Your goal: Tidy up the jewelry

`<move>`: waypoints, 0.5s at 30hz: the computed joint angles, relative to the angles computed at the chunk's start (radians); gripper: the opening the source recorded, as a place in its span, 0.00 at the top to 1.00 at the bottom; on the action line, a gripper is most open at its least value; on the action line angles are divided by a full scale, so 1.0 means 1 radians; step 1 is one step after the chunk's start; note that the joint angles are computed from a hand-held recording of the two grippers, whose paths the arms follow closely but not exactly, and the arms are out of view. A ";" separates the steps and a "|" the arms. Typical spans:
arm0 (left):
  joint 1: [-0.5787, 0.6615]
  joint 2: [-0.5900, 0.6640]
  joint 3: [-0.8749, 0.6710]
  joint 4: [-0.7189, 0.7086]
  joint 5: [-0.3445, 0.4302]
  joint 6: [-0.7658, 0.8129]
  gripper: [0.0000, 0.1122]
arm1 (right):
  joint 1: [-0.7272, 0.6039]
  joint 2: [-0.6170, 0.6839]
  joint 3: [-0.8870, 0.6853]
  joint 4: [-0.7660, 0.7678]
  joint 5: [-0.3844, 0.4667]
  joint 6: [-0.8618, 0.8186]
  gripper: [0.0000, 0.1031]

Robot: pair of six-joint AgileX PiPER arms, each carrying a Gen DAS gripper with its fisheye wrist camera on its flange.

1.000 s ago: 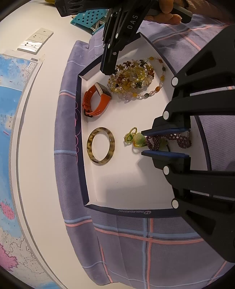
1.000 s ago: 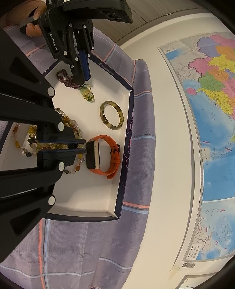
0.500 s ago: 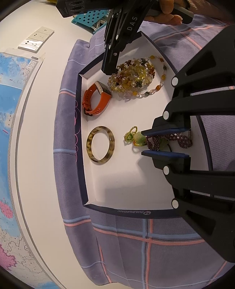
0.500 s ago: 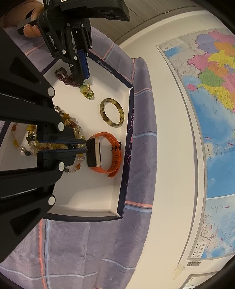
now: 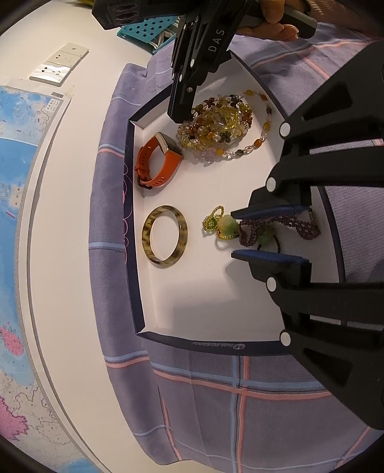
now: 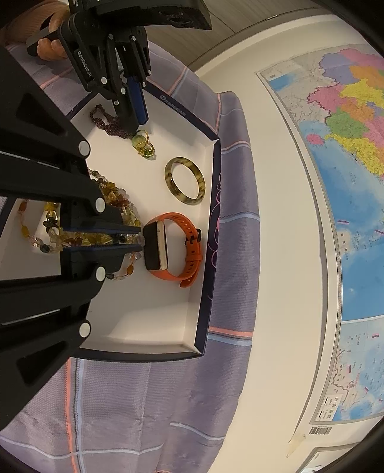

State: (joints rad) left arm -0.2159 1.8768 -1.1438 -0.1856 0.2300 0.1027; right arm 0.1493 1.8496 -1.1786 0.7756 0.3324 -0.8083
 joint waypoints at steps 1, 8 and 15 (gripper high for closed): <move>-0.001 -0.002 0.005 0.019 -0.005 -0.019 0.73 | 0.001 -0.002 0.002 -0.006 -0.003 0.006 0.93; -0.019 -0.047 0.058 0.141 -0.043 -0.138 0.55 | 0.013 -0.028 0.039 -0.044 -0.040 0.047 0.76; -0.048 -0.163 0.176 0.437 -0.099 -0.457 0.17 | 0.033 -0.143 0.190 0.207 -0.121 -0.193 0.37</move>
State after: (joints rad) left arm -0.2640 1.7135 -0.9674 0.2510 0.1307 -0.3539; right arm 0.1826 1.7064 -0.9887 0.9827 0.2112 -1.0012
